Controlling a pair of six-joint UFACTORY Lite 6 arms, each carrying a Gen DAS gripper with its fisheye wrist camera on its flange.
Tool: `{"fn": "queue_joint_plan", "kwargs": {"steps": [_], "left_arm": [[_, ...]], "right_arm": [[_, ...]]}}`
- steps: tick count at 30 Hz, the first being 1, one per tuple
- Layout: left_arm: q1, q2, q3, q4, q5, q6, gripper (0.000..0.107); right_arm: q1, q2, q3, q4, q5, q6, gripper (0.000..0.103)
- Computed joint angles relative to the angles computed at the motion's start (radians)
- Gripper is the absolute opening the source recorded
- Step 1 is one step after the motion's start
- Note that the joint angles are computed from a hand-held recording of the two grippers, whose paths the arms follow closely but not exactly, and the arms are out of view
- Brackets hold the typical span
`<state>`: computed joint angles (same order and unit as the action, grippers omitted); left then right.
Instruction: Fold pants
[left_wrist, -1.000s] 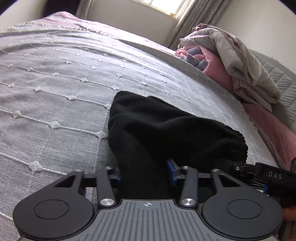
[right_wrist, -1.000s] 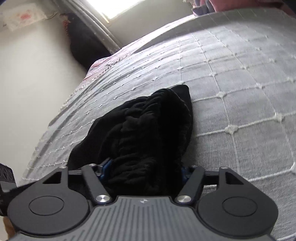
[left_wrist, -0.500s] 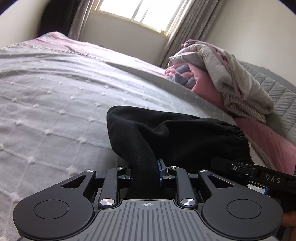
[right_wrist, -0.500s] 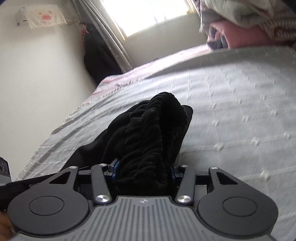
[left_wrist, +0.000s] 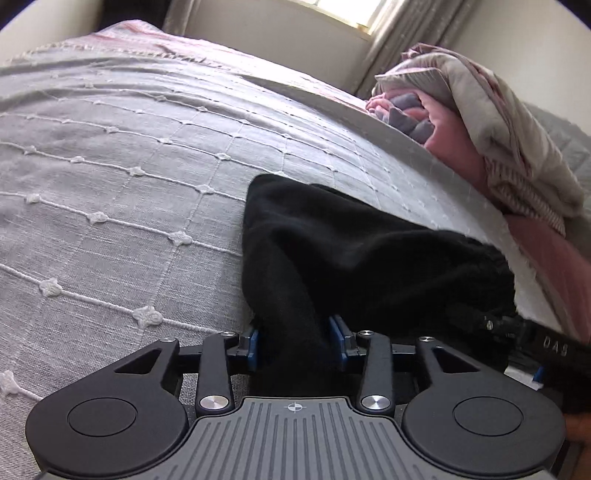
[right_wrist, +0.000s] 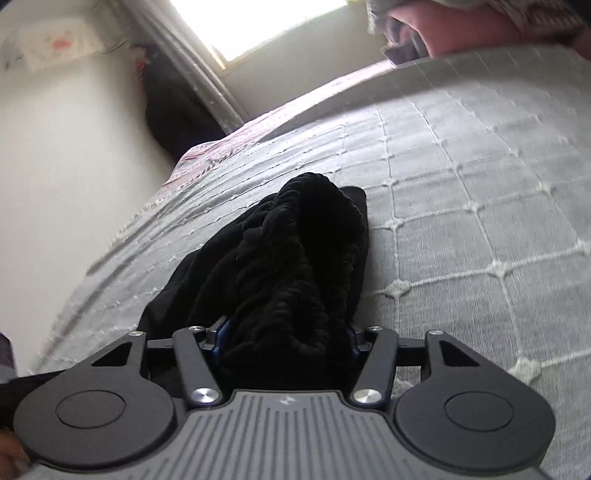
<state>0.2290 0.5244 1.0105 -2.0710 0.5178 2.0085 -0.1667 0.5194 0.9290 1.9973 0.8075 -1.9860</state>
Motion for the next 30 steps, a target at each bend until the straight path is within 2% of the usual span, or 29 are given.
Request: {"fn": "queue_joint_plan", "kwargs": {"steps": [6,11,12,13,15,17,19,24,25,26,27,30], "left_arm": [[0.014,-0.002,-0.021,-0.041,0.043,0.077,0.036],[-0.014,-0.017,-0.031,-0.108,0.020,0.144,0.035],[-0.018,-0.022,-0.033,-0.118,0.010,0.153,0.036],[-0.022,-0.030,-0.038,-0.124,-0.002,0.160,0.037],[-0.030,-0.056,-0.053,-0.136,-0.019,0.161,0.037],[-0.048,-0.097,-0.075,-0.178,-0.065,0.195,0.038],[-0.076,-0.153,-0.119,-0.279,-0.110,0.293,0.043],[-0.152,-0.318,-0.253,-0.612,-0.200,0.630,0.053],[-0.166,-0.348,-0.277,-0.696,-0.218,0.714,0.058],[-0.179,-0.379,-0.303,-0.786,-0.229,0.803,0.065],[-0.188,-0.404,-0.330,-0.848,-0.222,0.864,0.068],[-0.212,-0.495,-0.407,-1.049,-0.215,1.067,0.071]], "right_arm": [[-0.031,0.022,0.004,-0.027,0.040,0.069,0.080],[-0.044,0.000,-0.026,-0.028,0.054,0.093,0.081],[-0.046,0.000,-0.022,-0.035,0.049,0.103,0.083],[-0.046,-0.004,-0.023,-0.042,0.041,0.114,0.091],[-0.057,-0.024,-0.024,-0.085,0.015,0.170,0.101],[-0.088,-0.061,-0.046,-0.111,0.018,0.202,0.102],[-0.110,-0.126,-0.094,-0.095,0.011,0.167,0.103],[-0.106,-0.380,-0.284,0.025,-0.083,-0.042,0.103],[-0.101,-0.429,-0.323,0.040,-0.095,-0.073,0.103],[-0.097,-0.480,-0.363,0.046,-0.109,-0.095,0.103],[-0.087,-0.535,-0.404,0.052,-0.129,-0.116,0.103],[-0.011,-0.703,-0.512,0.117,-0.224,-0.200,0.103]]}}
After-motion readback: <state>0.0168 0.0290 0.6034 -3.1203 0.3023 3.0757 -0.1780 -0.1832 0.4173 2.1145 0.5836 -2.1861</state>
